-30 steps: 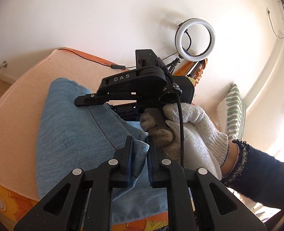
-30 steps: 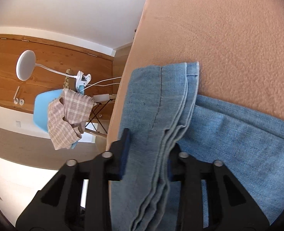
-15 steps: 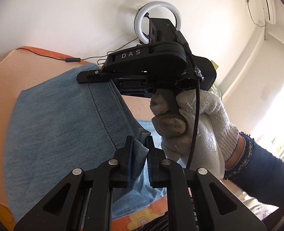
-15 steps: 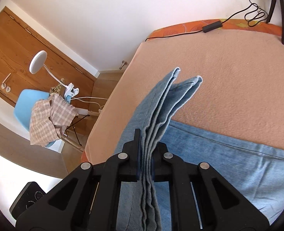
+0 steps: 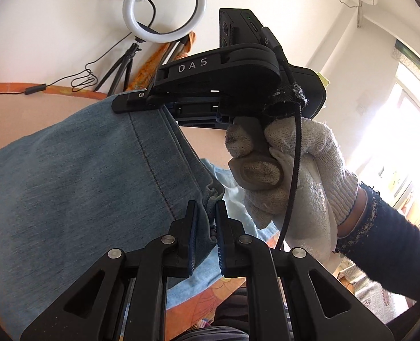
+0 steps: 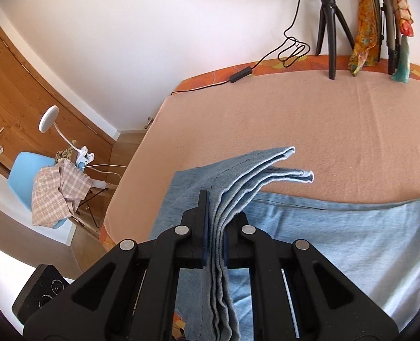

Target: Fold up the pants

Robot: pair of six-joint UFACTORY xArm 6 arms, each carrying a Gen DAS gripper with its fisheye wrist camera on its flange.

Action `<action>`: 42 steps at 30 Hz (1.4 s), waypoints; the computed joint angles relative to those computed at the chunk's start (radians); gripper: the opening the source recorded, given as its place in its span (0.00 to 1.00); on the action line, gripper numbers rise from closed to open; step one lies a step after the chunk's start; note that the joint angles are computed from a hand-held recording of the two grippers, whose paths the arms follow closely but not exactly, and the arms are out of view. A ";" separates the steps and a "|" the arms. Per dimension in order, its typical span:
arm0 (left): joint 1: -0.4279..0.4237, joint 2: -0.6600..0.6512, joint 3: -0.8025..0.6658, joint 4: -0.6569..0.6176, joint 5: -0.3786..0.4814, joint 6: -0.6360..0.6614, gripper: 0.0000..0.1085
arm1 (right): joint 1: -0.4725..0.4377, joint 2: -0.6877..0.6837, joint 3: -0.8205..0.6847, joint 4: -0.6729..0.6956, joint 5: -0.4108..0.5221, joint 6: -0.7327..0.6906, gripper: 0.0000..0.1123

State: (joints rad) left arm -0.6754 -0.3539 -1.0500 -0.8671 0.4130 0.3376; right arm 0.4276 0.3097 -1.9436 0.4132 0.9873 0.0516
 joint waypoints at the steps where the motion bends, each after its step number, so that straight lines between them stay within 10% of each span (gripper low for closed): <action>1: -0.007 -0.018 0.021 -0.018 0.005 0.022 0.09 | -0.010 -0.025 0.029 -0.006 -0.005 -0.003 0.07; 21: -0.196 0.411 -0.489 -0.014 0.139 0.107 0.08 | -0.308 -0.413 0.345 -0.085 0.021 -0.074 0.07; 36: -0.255 0.848 -1.088 0.103 0.414 0.009 0.08 | -0.646 -0.542 0.496 -0.062 0.078 -0.229 0.07; 42: -0.220 0.759 -0.957 0.117 0.398 -0.011 0.09 | -0.738 -0.546 0.627 0.002 0.054 -0.316 0.07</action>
